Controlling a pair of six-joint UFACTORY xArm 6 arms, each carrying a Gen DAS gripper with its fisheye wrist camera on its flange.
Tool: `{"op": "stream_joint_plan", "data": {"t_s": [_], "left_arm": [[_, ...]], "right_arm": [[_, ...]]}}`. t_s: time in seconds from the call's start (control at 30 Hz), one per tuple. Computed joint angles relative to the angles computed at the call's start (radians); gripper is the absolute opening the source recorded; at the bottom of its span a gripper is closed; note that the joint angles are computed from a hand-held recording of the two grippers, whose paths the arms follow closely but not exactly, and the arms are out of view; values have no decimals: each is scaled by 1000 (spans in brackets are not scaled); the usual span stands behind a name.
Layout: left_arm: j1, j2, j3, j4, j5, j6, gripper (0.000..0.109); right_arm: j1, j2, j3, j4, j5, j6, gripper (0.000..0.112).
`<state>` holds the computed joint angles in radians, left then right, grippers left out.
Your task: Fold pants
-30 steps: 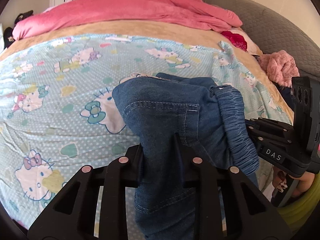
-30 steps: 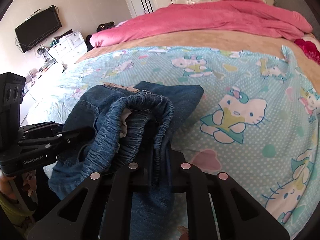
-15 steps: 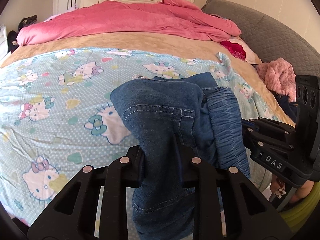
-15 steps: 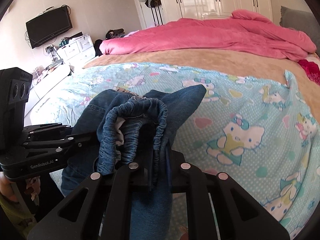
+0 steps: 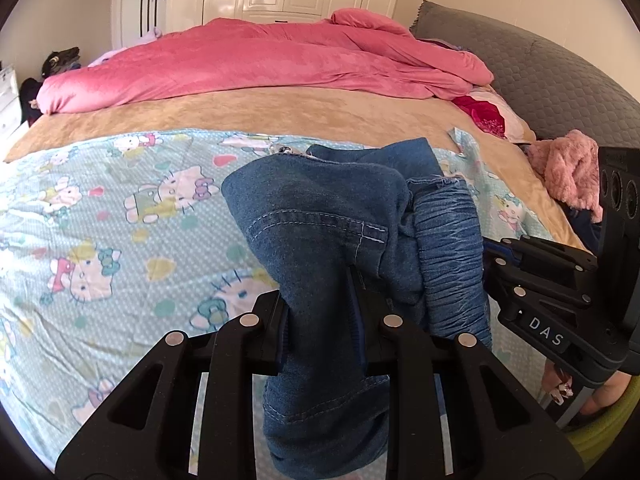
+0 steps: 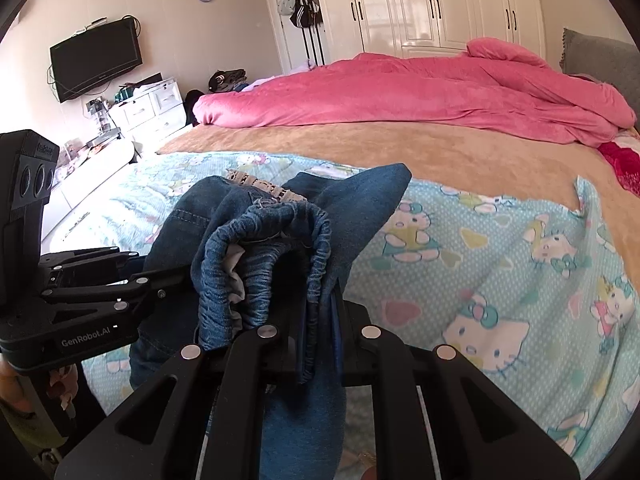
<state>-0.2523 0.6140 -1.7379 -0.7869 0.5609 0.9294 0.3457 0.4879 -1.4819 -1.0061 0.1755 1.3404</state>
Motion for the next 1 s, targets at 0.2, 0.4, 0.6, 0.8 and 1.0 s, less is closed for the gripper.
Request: {"op": "stream_joint_plan", "data": {"t_s": [0.2,0.4,0.6,0.8,1.0], "left_arm": [[8,73,-105,39,26,-59,16],[7,116,-154,65,22,-81,16],[9,156,-195,87,26,-112,16],[11,188,-221,114,24,-143,18],[16,203,-219,146,9,-176,19]], "right_arm": [[-3,59,-74,83,24,-84,10],[3,100,-125,112,57,-113,10],[16,138,-176,96,123,-127,10],[19,164,-203,98,166,-121,12],[20,165,-199,51,237,-62,31]]}}
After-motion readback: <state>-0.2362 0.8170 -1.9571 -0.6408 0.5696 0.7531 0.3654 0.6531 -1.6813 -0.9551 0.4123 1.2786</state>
